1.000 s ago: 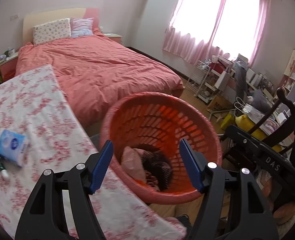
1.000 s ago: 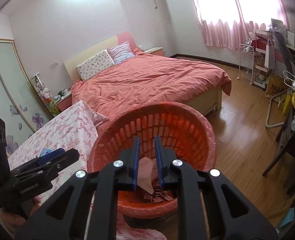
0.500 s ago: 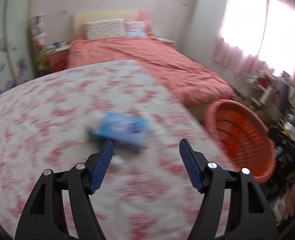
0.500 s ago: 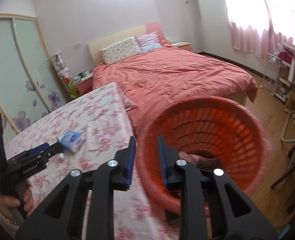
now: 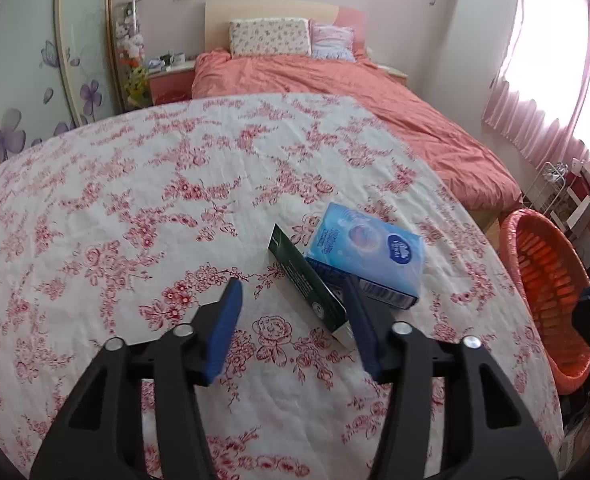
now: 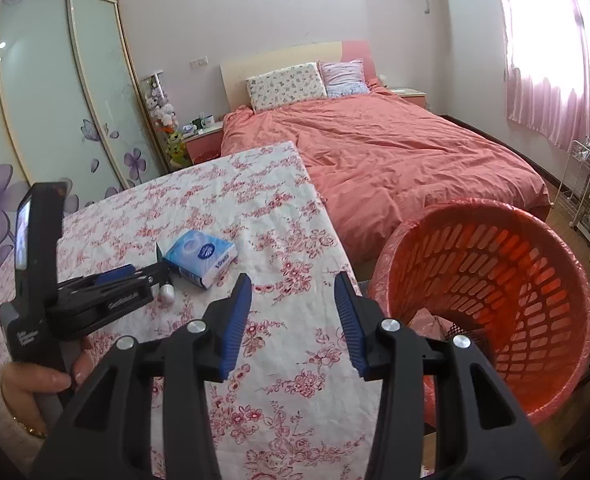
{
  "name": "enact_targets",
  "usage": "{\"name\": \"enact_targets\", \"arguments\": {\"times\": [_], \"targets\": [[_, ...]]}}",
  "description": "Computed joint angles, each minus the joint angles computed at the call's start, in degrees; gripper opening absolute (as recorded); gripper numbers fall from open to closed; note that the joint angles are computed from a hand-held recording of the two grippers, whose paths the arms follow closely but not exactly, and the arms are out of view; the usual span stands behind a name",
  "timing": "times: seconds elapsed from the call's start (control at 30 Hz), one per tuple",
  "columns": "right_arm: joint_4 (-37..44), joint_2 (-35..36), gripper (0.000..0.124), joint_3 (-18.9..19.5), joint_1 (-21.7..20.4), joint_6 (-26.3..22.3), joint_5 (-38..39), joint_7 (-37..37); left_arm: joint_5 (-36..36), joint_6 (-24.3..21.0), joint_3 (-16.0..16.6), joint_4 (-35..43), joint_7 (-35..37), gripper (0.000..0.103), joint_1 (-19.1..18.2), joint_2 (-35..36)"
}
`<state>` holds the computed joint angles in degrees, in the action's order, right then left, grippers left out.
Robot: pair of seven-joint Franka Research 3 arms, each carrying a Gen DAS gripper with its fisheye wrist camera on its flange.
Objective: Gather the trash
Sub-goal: 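Move both open tools back over the tissue pack and green tube, then grasp the green tube with the left tool while the right tool grasps the blue tissue pack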
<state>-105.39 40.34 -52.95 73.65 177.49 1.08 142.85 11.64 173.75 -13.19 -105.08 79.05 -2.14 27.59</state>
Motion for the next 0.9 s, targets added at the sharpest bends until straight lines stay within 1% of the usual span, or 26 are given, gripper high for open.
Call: {"name": "enact_targets", "arguments": {"times": [0.07, 0.13, 0.17, 0.23, 0.3, 0.37, 0.4, 0.47, 0.5, 0.57, 0.67, 0.73, 0.87, 0.9], "targets": [[0.19, -0.08, 0.043, 0.73, -0.64, -0.26, -0.02, -0.25, -0.71, -0.53, -0.88, 0.51, 0.25, 0.048, 0.65, 0.44], [0.47, -0.03, 0.043, 1.44, -1.34, -0.51, -0.13, -0.19, -1.33, -1.09, -1.87, 0.64, 0.92, 0.039, 1.34, 0.47], [0.39, -0.15, 0.043, 1.69, -1.55, -0.57, -0.26, -0.11, -1.59, -1.28, -2.16, 0.50, 1.29, 0.037, 1.59, 0.35], [0.12, -0.28, 0.043, 1.74, -1.55, -0.51, -0.59, 0.20, -1.55, -2.00, -1.91, 0.23, 1.83, 0.031, 1.49, -0.03], [0.00, -0.32, 0.043, 1.72, -1.56, -0.46, -0.85, 0.42, -3.02, -3.21, -3.35, -0.02, 3.42, 0.030, 3.25, -0.17], [-0.06, -0.39, 0.044, 1.84, -1.67, -0.34, -0.98, 0.54, -5.03, -3.27, -4.80, -0.05, 4.86, 0.030, 4.75, 0.01], [-0.09, -0.41, 0.044, 1.88, -1.64, -0.34, -1.00, 0.63, -6.46, -3.49, -6.18, 0.02, 5.98, 0.030, 6.02, 0.14], [-0.08, -0.51, 0.044, 2.31, -1.95, -0.19, -1.03, 0.61, -8.34, -3.88, -7.21, 0.49, 7.07, 0.030, 6.72, 0.48], [0.00, -0.49, 0.044, 2.44, -2.02, -0.21, -1.04, 0.60, -8.77, -3.90, -7.14, 0.68, 7.34, 0.028, 6.50, 0.58], [0.09, -0.56, 0.044, 2.71, -2.21, -0.31, -1.20, 0.41, -7.98, -3.37, -5.38, 0.59, 6.95, 0.028, 4.56, 0.42], [0.15, -0.55, 0.044, 2.69, -2.21, -0.46, -1.50, 0.56, -5.18, -2.17, -1.58, -0.25, 4.97, 0.025, 0.93, -0.19], [0.21, -0.60, 0.044, 2.80, -2.36, -0.52, -1.55, 0.78, -4.26, -2.25, -0.75, -0.24, 3.93, 0.024, 0.17, -0.29], [0.35, -1.23, 0.044, 4.00, -3.45, -0.33, -1.73, 0.77, -0.82, -2.58, 2.39, 0.19, 0.98, 0.021, -2.73, -0.39], [0.43, -1.26, 0.044, 4.12, -3.53, -0.40, -1.86, 0.77, -0.52, -2.57, 2.03, 0.23, 1.09, 0.019, -2.43, -0.33]]}}
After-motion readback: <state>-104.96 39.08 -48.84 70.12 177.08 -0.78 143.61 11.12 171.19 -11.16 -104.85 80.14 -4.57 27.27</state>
